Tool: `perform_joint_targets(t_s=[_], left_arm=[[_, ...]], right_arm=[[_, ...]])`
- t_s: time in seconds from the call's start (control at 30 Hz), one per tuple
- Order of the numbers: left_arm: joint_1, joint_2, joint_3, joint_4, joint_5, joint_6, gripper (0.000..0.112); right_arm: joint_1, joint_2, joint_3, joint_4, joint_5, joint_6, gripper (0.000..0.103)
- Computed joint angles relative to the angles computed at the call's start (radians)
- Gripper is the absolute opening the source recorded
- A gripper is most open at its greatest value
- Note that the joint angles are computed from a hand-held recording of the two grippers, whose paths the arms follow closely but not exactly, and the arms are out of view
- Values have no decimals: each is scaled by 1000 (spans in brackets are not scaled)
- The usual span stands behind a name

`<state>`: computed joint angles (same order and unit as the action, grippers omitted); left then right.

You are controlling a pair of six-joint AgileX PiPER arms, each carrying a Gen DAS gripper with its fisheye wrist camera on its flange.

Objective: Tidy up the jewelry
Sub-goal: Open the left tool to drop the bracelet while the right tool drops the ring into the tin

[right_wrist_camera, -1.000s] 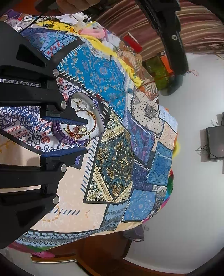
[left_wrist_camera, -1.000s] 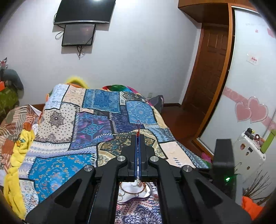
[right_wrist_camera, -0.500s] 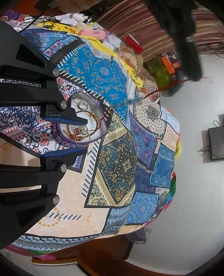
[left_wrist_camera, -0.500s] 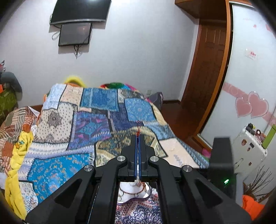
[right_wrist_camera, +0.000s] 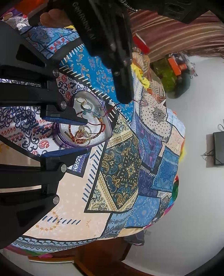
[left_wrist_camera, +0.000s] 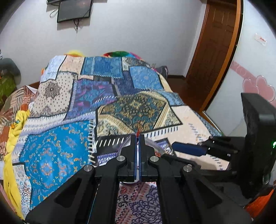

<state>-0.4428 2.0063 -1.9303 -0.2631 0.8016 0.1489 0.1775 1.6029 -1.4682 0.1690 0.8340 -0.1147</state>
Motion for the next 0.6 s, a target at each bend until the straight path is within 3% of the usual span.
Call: perform_joint_targets(t_s=[0.5,0.6], left_arm=[[19,48,-5,28,41,-52,1],[20,53,-9,38,57,-62,8]], right_arm=[[40,35,-9,-67,0,16,24],[41,33,-9,-69,4,14,24]])
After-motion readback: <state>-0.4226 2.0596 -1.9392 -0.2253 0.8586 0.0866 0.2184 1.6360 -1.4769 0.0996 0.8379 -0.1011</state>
